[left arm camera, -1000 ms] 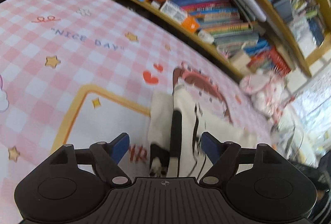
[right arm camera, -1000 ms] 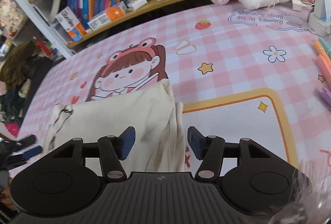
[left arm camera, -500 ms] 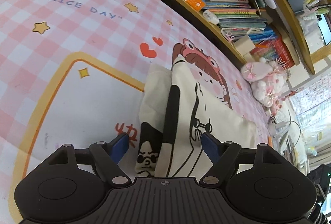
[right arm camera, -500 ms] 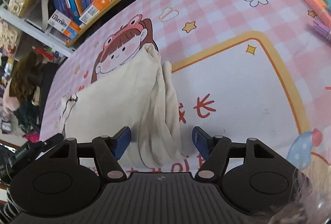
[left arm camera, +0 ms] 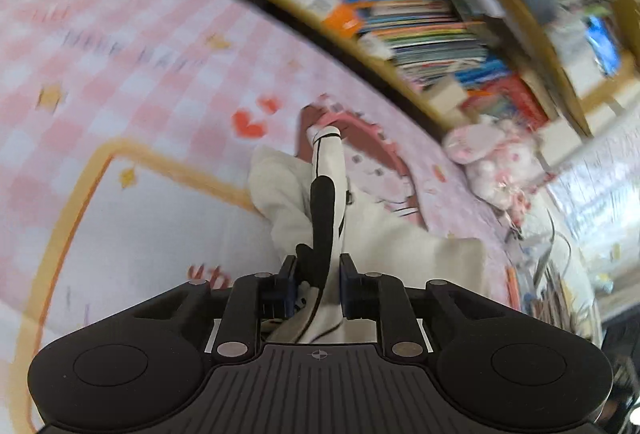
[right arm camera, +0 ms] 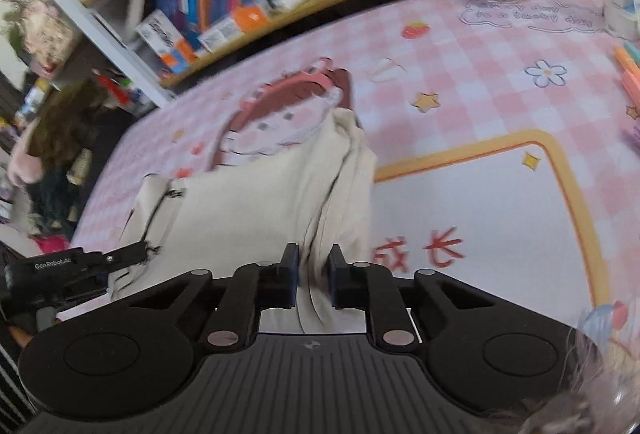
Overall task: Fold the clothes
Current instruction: 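Lift the folded bundle with both tools and carry it toward the bookshelf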
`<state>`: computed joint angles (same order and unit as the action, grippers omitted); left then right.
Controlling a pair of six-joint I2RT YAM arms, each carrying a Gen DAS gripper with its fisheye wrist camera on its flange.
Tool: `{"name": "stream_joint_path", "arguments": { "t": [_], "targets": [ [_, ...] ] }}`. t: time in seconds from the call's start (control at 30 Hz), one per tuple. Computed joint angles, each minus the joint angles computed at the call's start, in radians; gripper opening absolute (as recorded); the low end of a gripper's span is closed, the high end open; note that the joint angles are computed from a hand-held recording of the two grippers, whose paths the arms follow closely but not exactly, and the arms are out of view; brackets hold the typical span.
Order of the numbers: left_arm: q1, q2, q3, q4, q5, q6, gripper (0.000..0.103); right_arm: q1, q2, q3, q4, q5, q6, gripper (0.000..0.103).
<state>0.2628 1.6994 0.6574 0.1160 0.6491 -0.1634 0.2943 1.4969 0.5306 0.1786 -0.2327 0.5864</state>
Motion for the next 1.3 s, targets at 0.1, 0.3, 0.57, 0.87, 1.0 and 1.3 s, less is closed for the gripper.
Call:
{"name": "stream_joint_path", "arguments": {
  "t": [0.1, 0.3, 0.57, 0.87, 1.0, 1.3],
  "targets": [
    [0.019, 0.046, 0.054, -0.068, 0.008, 0.037, 0.02, -0.042, 0.018, -0.006, -0.005, -0.071, 0.093, 0.013],
    [0.073, 0.141, 0.144, -0.181, 0.066, 0.085, 0.05, -0.036, 0.067, 0.021, -0.05, -0.015, 0.124, 0.042],
    [0.077, 0.21, 0.176, -0.167, 0.116, 0.069, 0.053, -0.039, 0.138, 0.028, 0.026, -0.052, 0.179, 0.048],
    [0.047, 0.195, 0.163, -0.133, 0.083, 0.026, 0.025, 0.044, 0.158, 0.052, 0.067, 0.061, 0.141, 0.02],
    [0.03, 0.139, 0.147, -0.164, 0.042, 0.106, 0.024, 0.076, 0.104, 0.049, 0.021, 0.108, 0.069, 0.019],
    [0.084, 0.264, 0.284, -0.329, 0.134, 0.148, 0.037, -0.03, 0.152, 0.066, -0.007, -0.007, 0.152, 0.043]
  ]
}}
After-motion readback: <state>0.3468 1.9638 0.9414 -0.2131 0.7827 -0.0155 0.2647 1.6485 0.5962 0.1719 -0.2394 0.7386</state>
